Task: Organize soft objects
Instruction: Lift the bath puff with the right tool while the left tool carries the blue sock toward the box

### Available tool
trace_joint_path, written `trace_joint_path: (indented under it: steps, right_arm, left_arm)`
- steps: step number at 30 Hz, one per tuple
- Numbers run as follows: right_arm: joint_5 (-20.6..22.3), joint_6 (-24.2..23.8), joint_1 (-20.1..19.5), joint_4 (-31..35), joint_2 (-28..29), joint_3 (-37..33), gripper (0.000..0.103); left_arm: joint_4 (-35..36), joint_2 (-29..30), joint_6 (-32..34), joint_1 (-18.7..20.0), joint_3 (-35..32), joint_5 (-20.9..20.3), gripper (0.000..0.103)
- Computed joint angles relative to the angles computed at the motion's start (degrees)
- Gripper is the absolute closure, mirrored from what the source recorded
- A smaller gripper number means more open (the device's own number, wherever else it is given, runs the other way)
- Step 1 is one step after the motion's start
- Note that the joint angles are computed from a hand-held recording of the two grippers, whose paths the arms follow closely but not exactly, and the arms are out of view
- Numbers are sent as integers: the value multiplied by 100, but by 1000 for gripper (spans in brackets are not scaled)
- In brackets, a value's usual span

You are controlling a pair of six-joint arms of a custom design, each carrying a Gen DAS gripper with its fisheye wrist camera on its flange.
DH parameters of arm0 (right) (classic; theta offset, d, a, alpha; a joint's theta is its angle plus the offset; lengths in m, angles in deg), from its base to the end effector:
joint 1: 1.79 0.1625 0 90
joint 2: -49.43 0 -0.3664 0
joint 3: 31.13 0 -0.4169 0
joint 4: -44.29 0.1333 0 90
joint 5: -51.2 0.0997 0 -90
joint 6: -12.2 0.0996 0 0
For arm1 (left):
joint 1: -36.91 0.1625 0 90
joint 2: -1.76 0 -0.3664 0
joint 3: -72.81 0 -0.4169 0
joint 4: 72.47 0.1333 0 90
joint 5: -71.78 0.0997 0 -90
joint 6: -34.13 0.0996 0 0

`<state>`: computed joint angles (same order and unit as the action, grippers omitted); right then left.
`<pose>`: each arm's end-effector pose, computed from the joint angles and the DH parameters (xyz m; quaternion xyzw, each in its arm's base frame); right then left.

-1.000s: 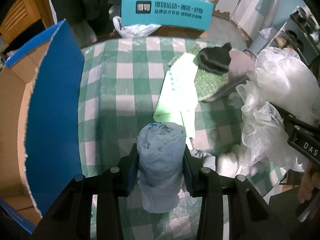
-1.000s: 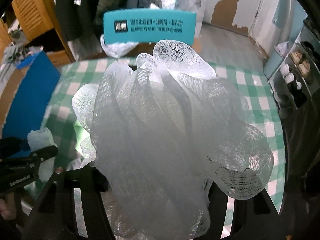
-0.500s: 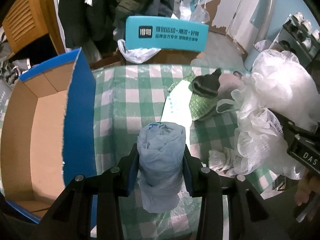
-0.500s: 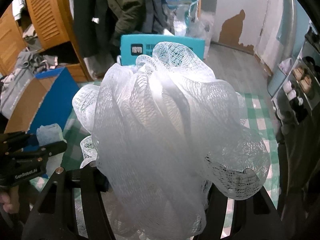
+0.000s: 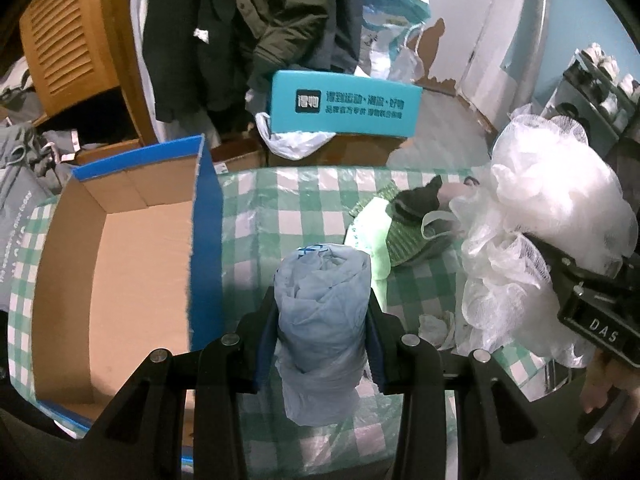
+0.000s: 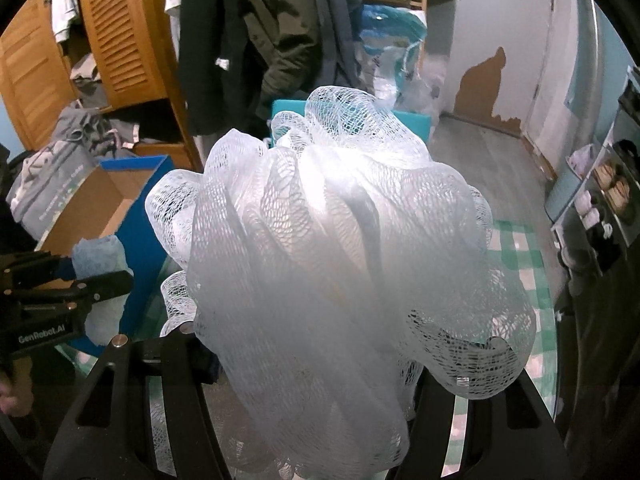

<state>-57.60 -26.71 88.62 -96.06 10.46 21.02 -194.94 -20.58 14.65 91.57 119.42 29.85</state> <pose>0.1071 -0.8265 0.2830 0.2656 -0.8981 0.2458 0.2498 -0.3093 -0.7947 0.0788 0.0968 0.9063 -0.2450 0.3306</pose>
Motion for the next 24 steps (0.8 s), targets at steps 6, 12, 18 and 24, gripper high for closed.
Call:
trace_joint_path:
  steps: [6, 12, 18, 24]
  right_arm:
    - [94, -17, 86, 60, 56, -57, 42]
    - [190, -46, 189, 151, 153, -152, 42]
    - [318, -94, 319, 257, 259, -264, 42]
    - [443, -101, 474, 406, 417, -445, 42]
  left_arm:
    - [-352, -247, 140, -34, 319, 178, 64]
    - [-696, -549, 238, -49, 694, 392, 64]
    - [-940, -843, 148, -20, 1020, 549, 64]
    - [-1088, -1165, -7, 24, 1385, 673, 64]
